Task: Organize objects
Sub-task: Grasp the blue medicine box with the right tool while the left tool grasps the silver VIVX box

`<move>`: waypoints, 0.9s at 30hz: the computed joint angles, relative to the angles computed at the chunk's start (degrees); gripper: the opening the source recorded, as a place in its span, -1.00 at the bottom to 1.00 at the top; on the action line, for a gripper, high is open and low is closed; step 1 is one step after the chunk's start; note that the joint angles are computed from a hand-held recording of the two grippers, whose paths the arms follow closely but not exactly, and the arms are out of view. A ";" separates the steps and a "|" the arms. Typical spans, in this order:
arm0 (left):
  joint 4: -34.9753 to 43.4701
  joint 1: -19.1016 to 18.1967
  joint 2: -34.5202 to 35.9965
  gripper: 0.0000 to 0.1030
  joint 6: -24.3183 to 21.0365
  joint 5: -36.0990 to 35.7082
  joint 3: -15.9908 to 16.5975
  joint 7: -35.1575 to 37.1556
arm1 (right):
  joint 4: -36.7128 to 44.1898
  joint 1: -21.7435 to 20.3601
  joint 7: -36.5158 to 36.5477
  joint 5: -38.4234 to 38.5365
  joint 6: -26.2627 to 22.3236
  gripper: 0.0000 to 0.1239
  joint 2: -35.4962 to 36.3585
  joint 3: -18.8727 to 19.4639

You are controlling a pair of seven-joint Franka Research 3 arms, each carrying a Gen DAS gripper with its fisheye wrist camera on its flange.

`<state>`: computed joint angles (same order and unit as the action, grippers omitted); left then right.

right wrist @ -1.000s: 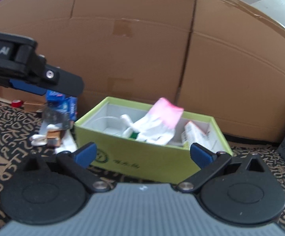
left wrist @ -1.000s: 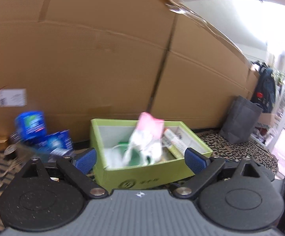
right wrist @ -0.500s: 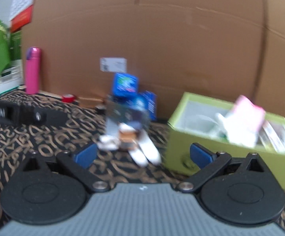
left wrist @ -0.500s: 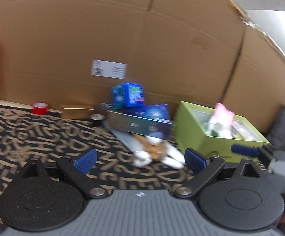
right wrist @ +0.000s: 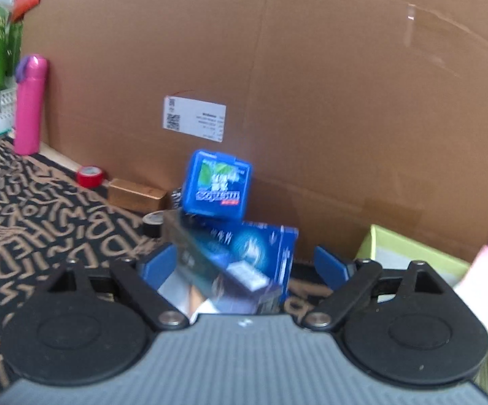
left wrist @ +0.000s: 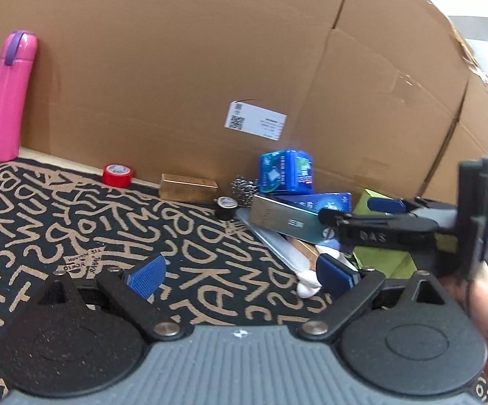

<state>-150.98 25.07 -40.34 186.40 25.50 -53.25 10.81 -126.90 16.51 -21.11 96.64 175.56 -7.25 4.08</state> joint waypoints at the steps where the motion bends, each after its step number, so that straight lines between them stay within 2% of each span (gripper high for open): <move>1: -0.13 0.28 0.14 0.92 0.34 -0.08 -0.01 -0.16 | 1.02 0.15 1.23 -1.51 0.87 0.46 1.32 0.30; 4: -0.52 0.27 0.64 0.92 0.20 -0.33 0.38 -0.28 | 1.32 0.41 14.27 -14.59 0.63 0.41 4.22 0.32; 5: -0.74 0.07 0.78 0.92 0.07 -0.36 0.66 -0.27 | 0.74 0.57 15.35 -15.50 0.15 0.41 4.26 0.23; 6: -1.02 -0.12 0.83 0.92 0.03 -0.41 0.93 -0.34 | -0.07 1.29 12.41 -12.60 0.24 0.41 3.53 -0.02; 8: -1.54 -0.22 0.74 0.92 0.03 -0.63 1.14 -0.69 | -2.98 2.01 1.85 -4.33 -2.64 0.41 0.23 -0.42; 9: -1.60 -0.30 0.96 0.92 -0.18 -0.69 1.28 -0.79 | -5.58 2.05 0.22 -4.48 -5.60 0.40 -2.15 -0.64; 12: -1.73 -1.42 2.11 0.92 -0.63 -0.57 2.42 -0.92 | -12.81 2.53 2.46 -12.26 -13.62 0.35 -8.26 -1.70; 15: -2.02 -1.38 2.30 0.92 0.15 -0.44 2.17 -0.86 | -15.54 3.95 -2.57 -7.91 -12.48 0.35 -10.92 -2.24; 18: -0.91 -0.83 4.04 0.92 0.13 0.21 1.59 0.02 | -16.12 3.54 -0.28 -7.44 -12.41 0.35 -11.49 -2.66; 20: 0.19 1.01 5.20 0.92 1.16 0.70 0.16 1.00 | -16.56 3.32 -0.71 -6.11 -11.24 0.35 -11.76 -2.63; 23: 2.46 5.56 6.55 0.91 1.71 1.18 -3.74 3.11 | -16.76 2.87 1.67 -5.92 -10.04 0.29 -11.54 -2.38; 27: 5.75 10.82 11.40 0.78 0.42 2.04 -7.97 5.61 | -17.39 2.40 4.79 -5.69 -10.67 0.28 -11.47 -2.78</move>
